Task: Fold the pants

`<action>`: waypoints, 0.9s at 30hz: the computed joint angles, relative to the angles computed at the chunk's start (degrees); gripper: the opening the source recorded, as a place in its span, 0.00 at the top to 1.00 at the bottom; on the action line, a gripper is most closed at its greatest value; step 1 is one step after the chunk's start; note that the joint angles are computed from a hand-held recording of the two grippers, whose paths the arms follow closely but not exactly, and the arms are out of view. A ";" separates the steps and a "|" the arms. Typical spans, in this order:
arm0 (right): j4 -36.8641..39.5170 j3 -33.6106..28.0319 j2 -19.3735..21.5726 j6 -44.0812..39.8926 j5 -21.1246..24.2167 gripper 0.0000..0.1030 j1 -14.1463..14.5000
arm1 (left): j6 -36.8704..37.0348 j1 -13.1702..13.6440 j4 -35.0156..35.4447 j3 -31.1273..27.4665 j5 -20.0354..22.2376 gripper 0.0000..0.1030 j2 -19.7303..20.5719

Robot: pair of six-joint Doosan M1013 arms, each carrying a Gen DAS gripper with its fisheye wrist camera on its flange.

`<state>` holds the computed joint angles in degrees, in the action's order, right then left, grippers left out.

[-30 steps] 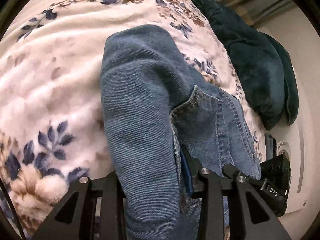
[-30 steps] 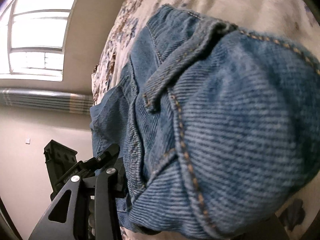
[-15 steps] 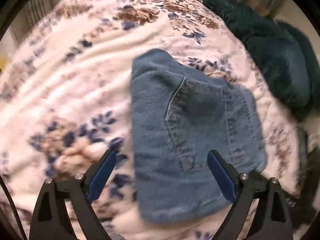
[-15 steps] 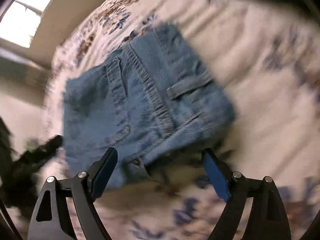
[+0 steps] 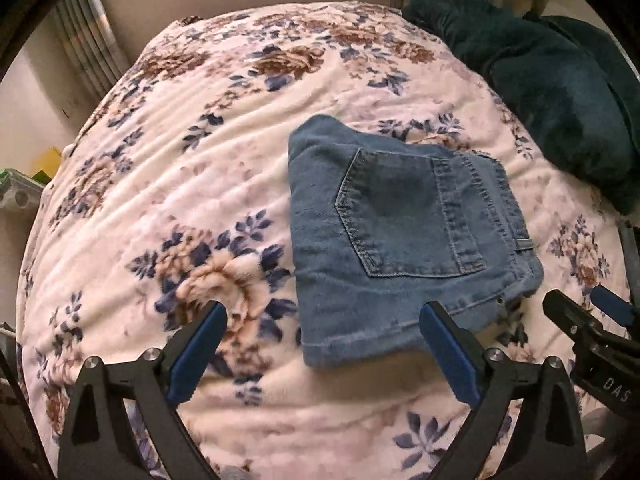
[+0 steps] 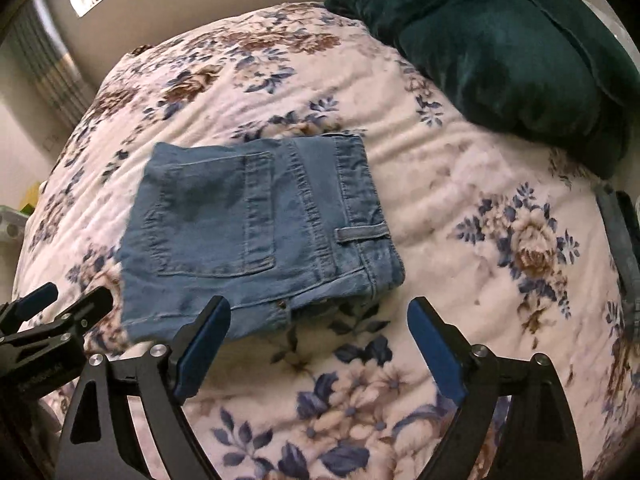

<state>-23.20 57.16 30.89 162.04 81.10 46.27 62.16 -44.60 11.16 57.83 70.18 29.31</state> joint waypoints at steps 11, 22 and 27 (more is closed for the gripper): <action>-3.33 -4.47 -1.20 1.58 7.27 0.10 4.43 | -5.17 -3.05 5.86 4.05 1.89 0.04 -7.06; -13.04 -11.71 -3.91 1.05 20.27 0.10 12.78 | -12.96 -9.23 14.01 4.44 5.50 0.04 -15.01; -16.96 -17.58 -4.36 0.68 26.31 0.10 17.01 | -14.27 -12.83 17.17 2.68 8.74 0.04 -17.58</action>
<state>-40.16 39.58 26.52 162.72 107.41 63.28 47.89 -57.43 28.33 60.50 78.92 11.73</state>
